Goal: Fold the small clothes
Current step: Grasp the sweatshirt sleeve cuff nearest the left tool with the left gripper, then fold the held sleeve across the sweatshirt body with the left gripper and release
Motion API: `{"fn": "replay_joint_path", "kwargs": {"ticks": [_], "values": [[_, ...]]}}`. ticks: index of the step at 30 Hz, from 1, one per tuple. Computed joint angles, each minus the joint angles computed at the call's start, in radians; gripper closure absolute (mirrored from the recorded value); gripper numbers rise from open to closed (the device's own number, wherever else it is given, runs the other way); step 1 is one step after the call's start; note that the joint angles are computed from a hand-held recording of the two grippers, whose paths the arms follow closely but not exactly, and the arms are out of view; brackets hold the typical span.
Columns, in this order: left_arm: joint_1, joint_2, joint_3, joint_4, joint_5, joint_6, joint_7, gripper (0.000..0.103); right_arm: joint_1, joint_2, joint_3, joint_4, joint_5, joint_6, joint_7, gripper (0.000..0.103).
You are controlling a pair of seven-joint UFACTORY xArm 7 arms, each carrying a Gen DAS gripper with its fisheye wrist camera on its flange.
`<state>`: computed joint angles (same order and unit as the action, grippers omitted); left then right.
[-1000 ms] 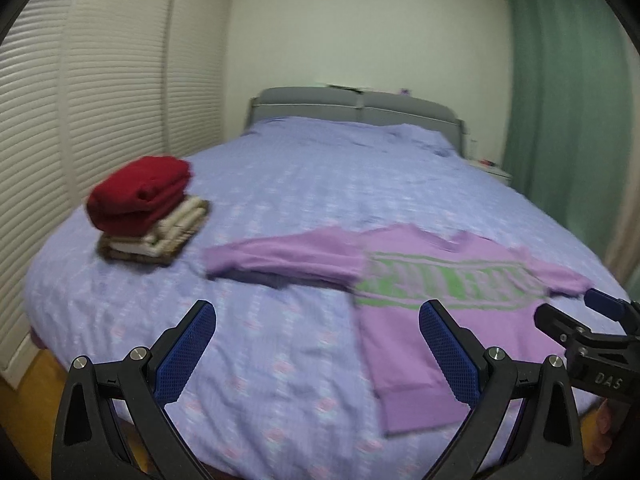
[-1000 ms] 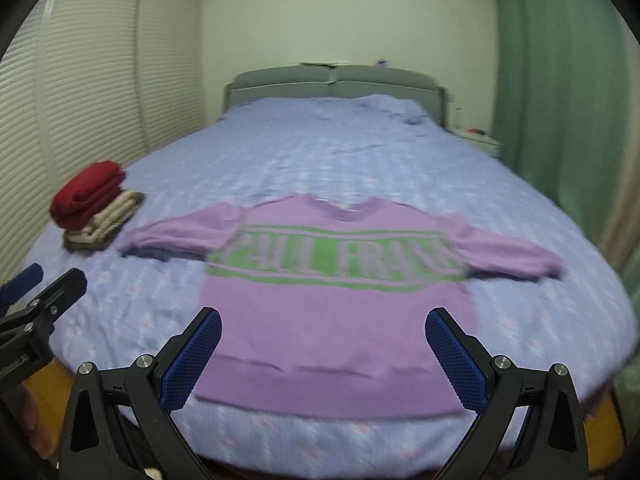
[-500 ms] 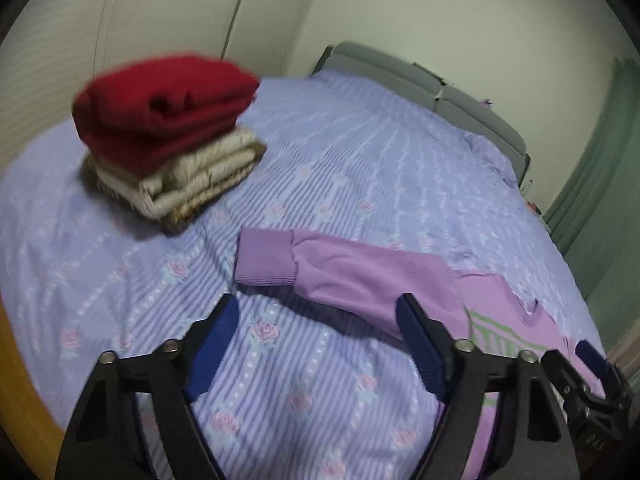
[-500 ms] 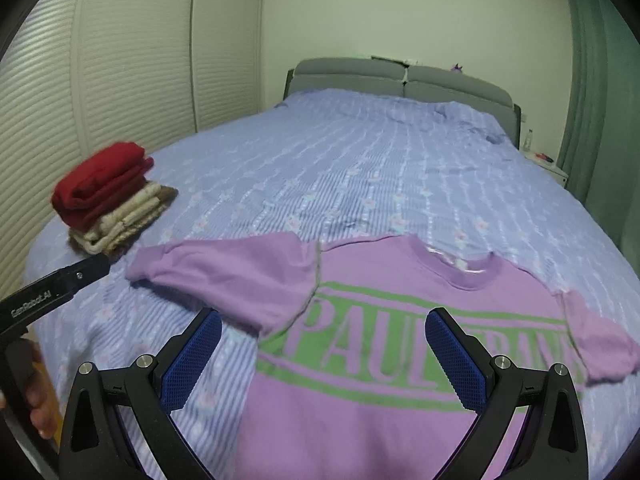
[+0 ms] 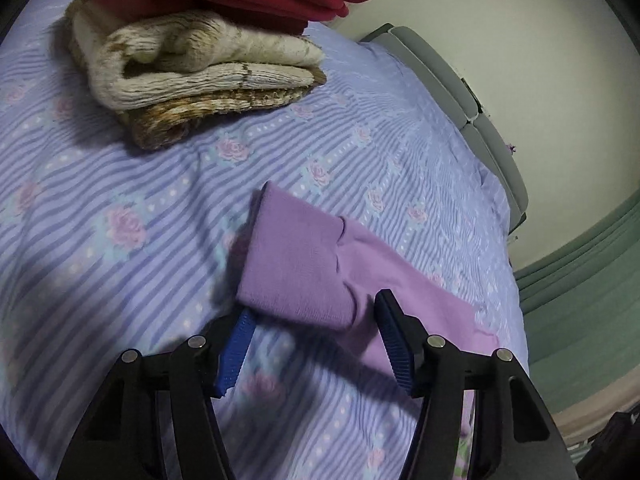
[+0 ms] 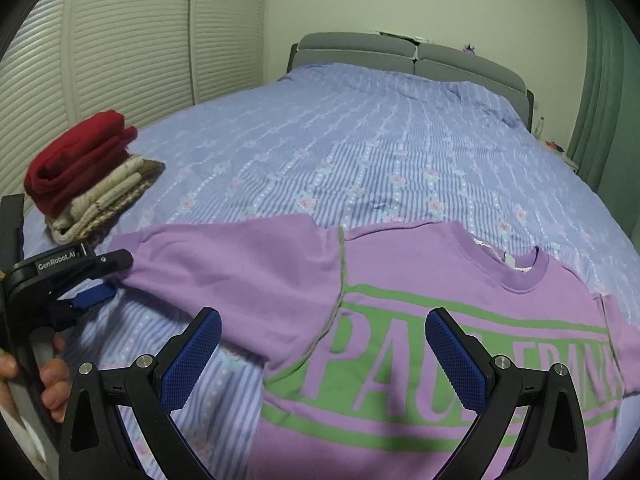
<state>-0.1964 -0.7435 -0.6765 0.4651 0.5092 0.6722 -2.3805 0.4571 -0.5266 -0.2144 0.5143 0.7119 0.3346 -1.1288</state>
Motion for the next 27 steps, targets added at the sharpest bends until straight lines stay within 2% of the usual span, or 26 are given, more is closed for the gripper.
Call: {"fn": "replay_joint_path", "kwargs": {"ticks": [3,4,5,7,8,11,13,14,16,18,22,25,27], "values": [[0.015,0.042,0.023,0.017,0.021,-0.011,0.054,0.054,-0.001,0.030,0.001,0.015,0.009,-0.008,0.008,0.000],[0.023,0.057,0.034,0.023,0.029,-0.015,0.070,0.062,-0.003,0.038,0.001,0.020,0.013,-0.010,0.009,0.000],[0.023,0.068,0.038,0.032,0.035,-0.011,0.087,0.065,-0.007,0.047,-0.001,0.027,0.018,-0.011,0.013,0.000],[0.018,0.087,0.054,0.058,0.052,0.008,0.141,0.074,-0.022,0.058,0.004,0.037,0.020,-0.008,0.023,0.000],[0.017,0.094,0.052,0.082,0.062,0.035,0.169,0.075,-0.033,0.062,0.003,0.043,0.019,-0.008,0.026,0.000],[0.024,0.165,0.010,0.234,0.122,0.227,0.308,0.076,-0.054,0.069,-0.012,0.059,0.025,-0.003,0.016,0.000],[0.039,0.262,-0.041,0.385,0.213,0.364,0.422,0.076,-0.076,0.077,-0.029,0.080,0.029,0.014,0.007,0.000],[0.029,0.304,-0.042,0.432,0.255,0.402,0.450,0.076,-0.089,0.081,-0.038,0.093,0.033,0.025,-0.001,0.000],[0.058,0.429,-0.106,0.589,0.358,0.492,0.555,0.076,-0.114,0.095,-0.060,0.121,0.046,0.045,-0.028,0.000],[0.058,0.542,-0.133,0.707,0.457,0.533,0.622,0.076,-0.146,0.115,-0.079,0.155,0.062,0.064,-0.057,0.000],[-0.005,0.792,-0.166,0.947,0.650,0.600,0.713,0.077,-0.212,0.175,-0.110,0.238,0.116,0.104,-0.110,0.000],[-0.135,1.023,-0.149,1.163,0.793,0.675,0.790,0.077,-0.259,0.224,-0.134,0.297,0.164,0.116,-0.162,0.000],[-0.209,1.145,-0.120,1.288,0.834,0.668,0.841,0.077,-0.293,0.259,-0.143,0.335,0.188,0.124,-0.184,0.000]]}}
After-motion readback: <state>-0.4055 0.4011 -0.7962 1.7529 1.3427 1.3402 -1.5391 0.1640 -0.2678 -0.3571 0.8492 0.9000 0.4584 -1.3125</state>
